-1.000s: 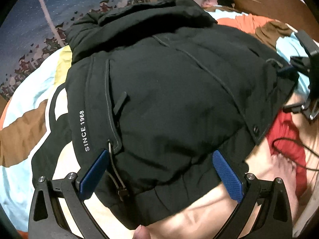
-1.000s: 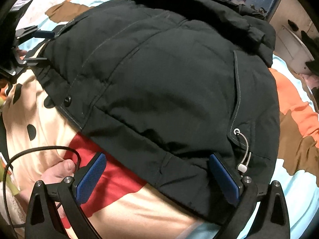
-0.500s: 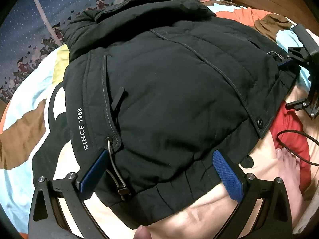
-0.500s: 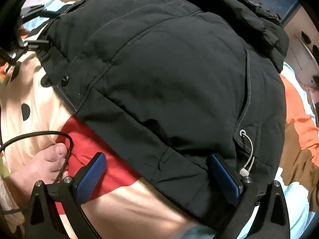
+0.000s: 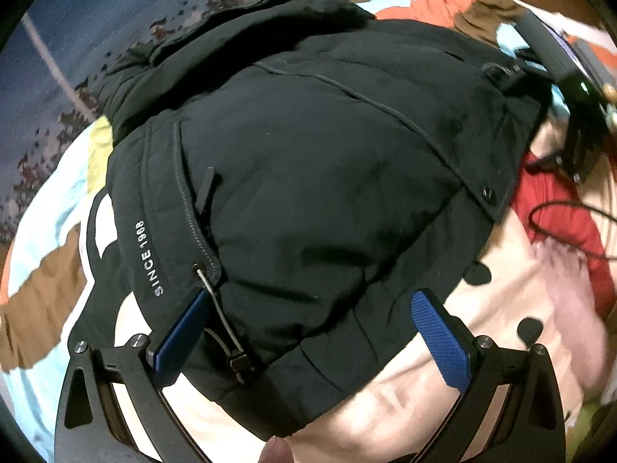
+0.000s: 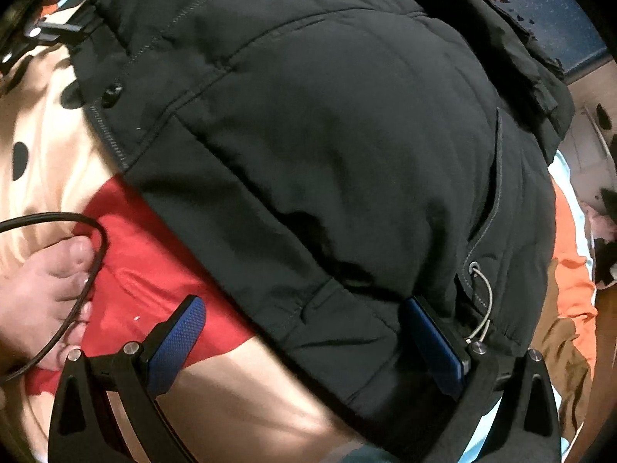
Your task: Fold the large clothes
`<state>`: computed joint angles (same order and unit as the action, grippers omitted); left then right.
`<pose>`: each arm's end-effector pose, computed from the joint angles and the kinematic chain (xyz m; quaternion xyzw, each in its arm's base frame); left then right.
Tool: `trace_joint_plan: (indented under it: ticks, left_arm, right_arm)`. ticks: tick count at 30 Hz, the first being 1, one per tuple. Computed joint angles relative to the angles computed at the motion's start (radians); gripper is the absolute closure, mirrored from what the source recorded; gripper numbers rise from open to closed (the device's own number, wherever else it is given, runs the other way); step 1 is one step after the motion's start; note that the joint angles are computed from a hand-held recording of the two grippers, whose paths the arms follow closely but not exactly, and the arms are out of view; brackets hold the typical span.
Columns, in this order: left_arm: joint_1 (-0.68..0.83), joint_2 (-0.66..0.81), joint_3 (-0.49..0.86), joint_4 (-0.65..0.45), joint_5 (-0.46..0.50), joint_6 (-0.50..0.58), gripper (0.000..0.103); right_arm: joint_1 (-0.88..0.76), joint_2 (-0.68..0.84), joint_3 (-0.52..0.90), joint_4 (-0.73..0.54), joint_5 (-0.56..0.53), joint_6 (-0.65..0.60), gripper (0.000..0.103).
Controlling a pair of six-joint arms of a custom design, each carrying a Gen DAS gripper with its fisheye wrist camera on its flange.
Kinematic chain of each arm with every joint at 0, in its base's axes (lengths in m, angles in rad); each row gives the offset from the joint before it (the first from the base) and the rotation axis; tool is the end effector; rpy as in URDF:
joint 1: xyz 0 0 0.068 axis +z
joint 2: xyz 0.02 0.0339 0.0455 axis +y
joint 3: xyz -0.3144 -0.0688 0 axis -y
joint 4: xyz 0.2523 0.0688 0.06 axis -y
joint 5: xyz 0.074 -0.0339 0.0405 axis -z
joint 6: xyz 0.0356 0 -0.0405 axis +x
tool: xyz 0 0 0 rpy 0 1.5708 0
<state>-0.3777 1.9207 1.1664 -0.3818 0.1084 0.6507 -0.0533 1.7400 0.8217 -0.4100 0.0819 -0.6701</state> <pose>0.3693 -0.1507 0.1806 0.4897 0.8432 -0.0231 0.2205 0.2995 -0.0189 0.1531 -0.2963 0.9465 -0.0808 0.0986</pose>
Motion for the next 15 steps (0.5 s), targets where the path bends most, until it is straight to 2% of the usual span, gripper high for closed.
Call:
trace_joint_plan:
  ticks: [6, 11, 15]
  left_arm:
    - [-0.013, 0.0, -0.082, 0.117, -0.033, 0.104, 0.002]
    - [-0.007, 0.012, -0.093, 0.122, -0.044, 0.173, 0.002]
    - [-0.03, 0.017, -0.143, 0.206, -0.112, 0.199, 0.001]
  right_arm:
    - [0.001, 0.007, -0.021, 0.055, 0.022, 0.022, 0.0]
    - [-0.004, 0.042, 0.023, 0.05, 0.019, 0.041, 0.0]
    - [-0.004, 0.063, 0.023, 0.092, 0.028, 0.046, 0.0]
